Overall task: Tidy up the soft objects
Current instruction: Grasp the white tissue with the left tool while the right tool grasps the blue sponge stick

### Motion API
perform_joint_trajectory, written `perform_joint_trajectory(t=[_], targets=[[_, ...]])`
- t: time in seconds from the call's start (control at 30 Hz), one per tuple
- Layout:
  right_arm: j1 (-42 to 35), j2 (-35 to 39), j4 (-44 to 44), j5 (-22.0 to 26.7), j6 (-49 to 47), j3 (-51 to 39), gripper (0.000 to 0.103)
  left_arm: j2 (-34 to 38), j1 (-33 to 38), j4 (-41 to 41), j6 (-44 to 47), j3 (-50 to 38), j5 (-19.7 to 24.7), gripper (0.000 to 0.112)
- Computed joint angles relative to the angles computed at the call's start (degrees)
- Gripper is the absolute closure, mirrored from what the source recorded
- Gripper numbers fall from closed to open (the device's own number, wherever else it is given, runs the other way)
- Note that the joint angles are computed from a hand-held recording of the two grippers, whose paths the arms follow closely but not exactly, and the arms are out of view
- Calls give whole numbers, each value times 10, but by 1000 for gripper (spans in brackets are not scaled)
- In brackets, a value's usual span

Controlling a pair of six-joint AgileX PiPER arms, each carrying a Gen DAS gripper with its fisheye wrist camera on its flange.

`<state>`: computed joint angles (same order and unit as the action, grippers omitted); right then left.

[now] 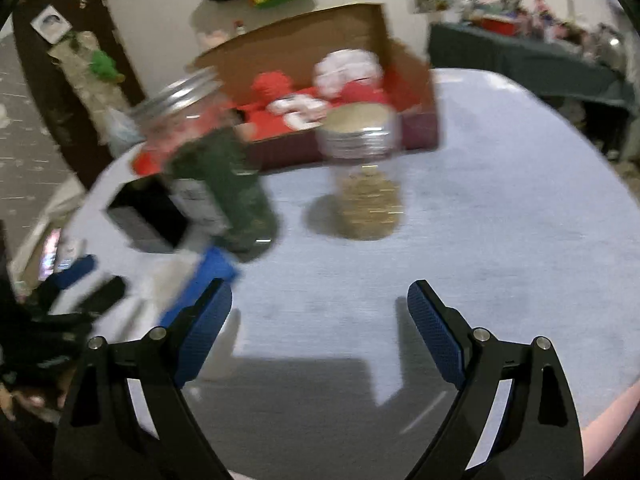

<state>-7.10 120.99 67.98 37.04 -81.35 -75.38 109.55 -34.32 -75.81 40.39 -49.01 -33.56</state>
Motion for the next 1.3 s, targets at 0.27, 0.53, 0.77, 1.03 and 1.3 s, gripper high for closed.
perform_joint_trajectory(t=[0.27,0.53,0.77,1.03,1.3], targets=[[109,-13,3,-89,-21,39,13,-19,5,-21,8,25,-3,9],[106,-23,97,-197,-145,86,13,-15,11,-4,6,15,22,9],[29,-13,27,-143,-71,51,13,17,13,6,44,-43,82,9],[2,1,35,-27,-140,27,13,48,3,-82,183,-100,99,22],[19,14,68,-22,-227,30,81,57,26,-6,144,-117,180,90]])
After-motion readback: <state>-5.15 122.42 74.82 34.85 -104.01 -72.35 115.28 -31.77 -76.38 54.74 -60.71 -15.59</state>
